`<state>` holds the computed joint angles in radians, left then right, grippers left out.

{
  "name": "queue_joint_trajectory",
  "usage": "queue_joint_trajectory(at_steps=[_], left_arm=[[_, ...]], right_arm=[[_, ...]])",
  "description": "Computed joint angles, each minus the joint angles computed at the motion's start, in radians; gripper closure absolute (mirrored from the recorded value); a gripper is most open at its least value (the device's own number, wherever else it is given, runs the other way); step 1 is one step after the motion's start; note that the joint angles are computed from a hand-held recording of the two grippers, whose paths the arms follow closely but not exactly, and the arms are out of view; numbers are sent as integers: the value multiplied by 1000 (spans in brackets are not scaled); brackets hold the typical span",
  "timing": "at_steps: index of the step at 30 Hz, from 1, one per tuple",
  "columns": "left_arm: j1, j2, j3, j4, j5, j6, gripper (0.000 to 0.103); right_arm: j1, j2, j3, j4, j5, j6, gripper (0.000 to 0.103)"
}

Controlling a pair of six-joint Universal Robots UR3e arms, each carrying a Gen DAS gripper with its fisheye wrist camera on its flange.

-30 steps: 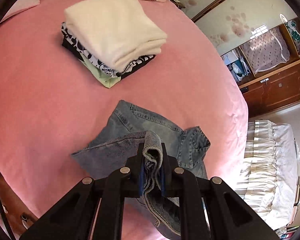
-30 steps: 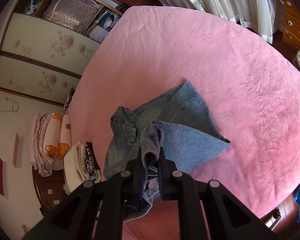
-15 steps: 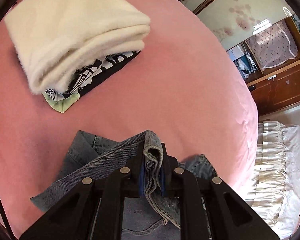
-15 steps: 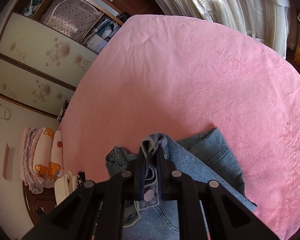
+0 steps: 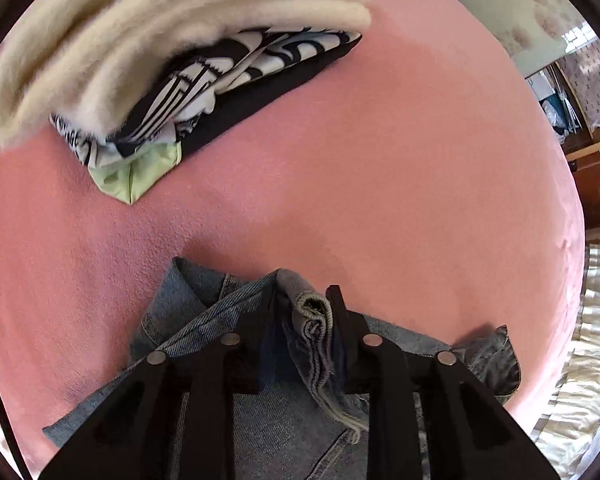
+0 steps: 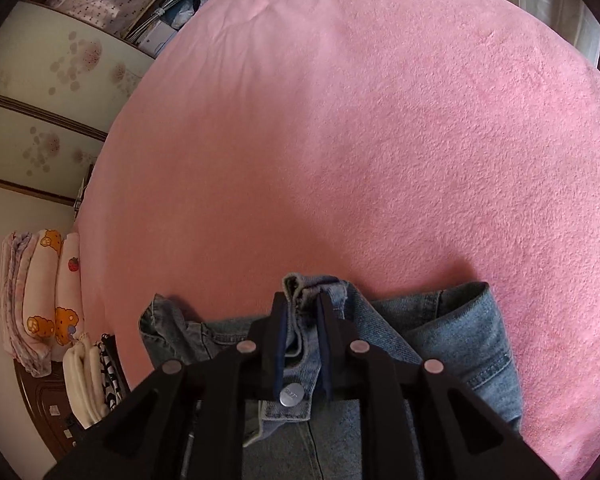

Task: Fold large clothes
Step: 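Lift the hem with both tools and fold it toward the collar, then lower the hem onto the collar and open both tools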

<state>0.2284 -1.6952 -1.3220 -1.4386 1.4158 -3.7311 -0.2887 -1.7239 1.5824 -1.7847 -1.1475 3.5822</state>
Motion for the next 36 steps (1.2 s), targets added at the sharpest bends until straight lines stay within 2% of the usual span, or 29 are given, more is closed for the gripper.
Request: queue_joint_trajectory(at_steps=[2,5,7,10,11,15,18,20,23,25,27,32,36], left_arm=[[-32,-28,66,4,53,13,70],[-53,-36,127,9,73,78,64],[-66,-39,164,-3,84,123,42],[-61,0,152,-15,82,193,33],[-57,13,147,-34,78,223,32],[6,149,13,-77,27,324,31],[103,288,-80,-187,-51,419,31],[145,375,-123,-259,-62,455,31],[214,496,-189,-349,-75,562,31],[259,560,-226,-404,-72,644,31],[325,628,-255,-474,-84,744,31],[486,733,-271,-655,-111,976,31],[563,760,-282,-734,-96,1088,31]], right_arm=[[6,11,-25,-4,-31,1,86],[7,17,-81,17,-64,-44,86],[1,11,-115,59,-66,-80,86],[-37,-26,-126,127,-31,-148,86],[-54,-43,-125,153,-18,-168,83],[-92,-124,-91,254,-4,-240,69],[-87,-178,-82,346,-51,-311,68],[-101,-234,-61,409,-61,-371,68],[-142,-324,-44,510,-75,-465,67],[-182,-388,-36,572,-74,-534,64],[-224,-449,-36,643,-80,-602,54],[-329,-567,-23,787,-126,-740,52],[-432,-656,4,871,-120,-854,52]])
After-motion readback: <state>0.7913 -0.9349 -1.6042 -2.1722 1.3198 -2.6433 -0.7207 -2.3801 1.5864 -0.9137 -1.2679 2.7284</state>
